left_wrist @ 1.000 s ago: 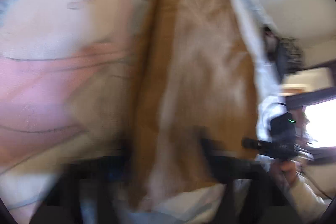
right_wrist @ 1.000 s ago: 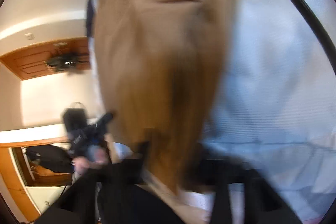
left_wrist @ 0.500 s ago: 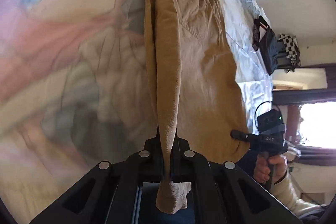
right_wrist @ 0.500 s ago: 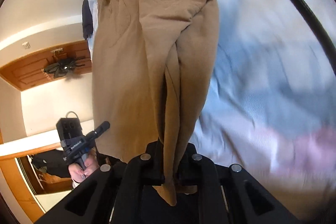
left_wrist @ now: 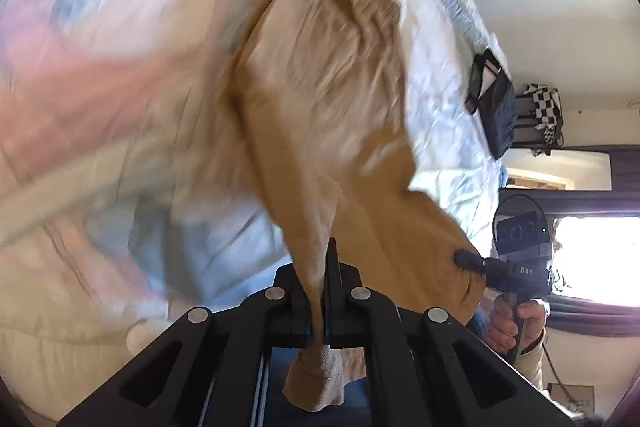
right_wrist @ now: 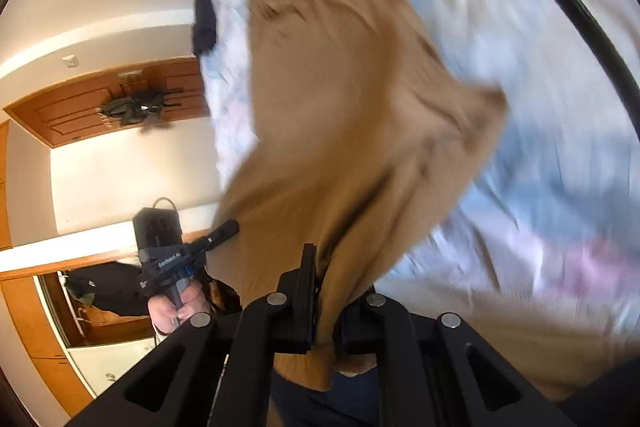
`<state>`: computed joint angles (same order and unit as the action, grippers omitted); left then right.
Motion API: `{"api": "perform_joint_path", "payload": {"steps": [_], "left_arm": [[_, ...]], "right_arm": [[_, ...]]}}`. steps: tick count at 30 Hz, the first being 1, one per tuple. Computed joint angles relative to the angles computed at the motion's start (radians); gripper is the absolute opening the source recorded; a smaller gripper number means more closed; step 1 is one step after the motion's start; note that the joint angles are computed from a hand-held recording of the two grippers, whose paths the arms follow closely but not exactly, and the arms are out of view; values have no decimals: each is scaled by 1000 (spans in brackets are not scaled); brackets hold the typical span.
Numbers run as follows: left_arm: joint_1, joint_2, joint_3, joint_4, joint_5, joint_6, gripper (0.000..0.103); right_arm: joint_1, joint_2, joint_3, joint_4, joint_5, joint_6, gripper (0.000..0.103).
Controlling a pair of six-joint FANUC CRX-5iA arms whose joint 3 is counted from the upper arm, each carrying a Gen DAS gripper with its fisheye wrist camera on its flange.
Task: Fold clothes
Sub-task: 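Grasp the trouser edge with both grippers and lift it, then fold the lifted edge over the trousers with both grippers and release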
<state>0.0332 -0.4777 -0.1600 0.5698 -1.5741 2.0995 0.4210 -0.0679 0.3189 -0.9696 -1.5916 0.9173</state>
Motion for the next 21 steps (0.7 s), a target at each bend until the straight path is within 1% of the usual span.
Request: {"api": "perform_joint_path", "payload": {"steps": [5, 10, 15, 18, 21], "left_arm": [[62, 145, 181, -17, -5, -50, 3], [86, 274, 270, -23, 53, -37, 3], [120, 393, 307, -17, 126, -22, 3], [132, 462, 333, -33, 133, 6, 3], [134, 517, 353, -45, 147, -2, 3]], "right_arm": [[-16, 174, 266, 38, -11, -19, 9], [-41, 360, 518, 68, -38, -92, 9], [-56, 526, 691, 69, -39, -166, 9], [-67, 595, 728, 46, -32, -196, 9], [-63, 668, 787, 54, -30, -221, 9]]}}
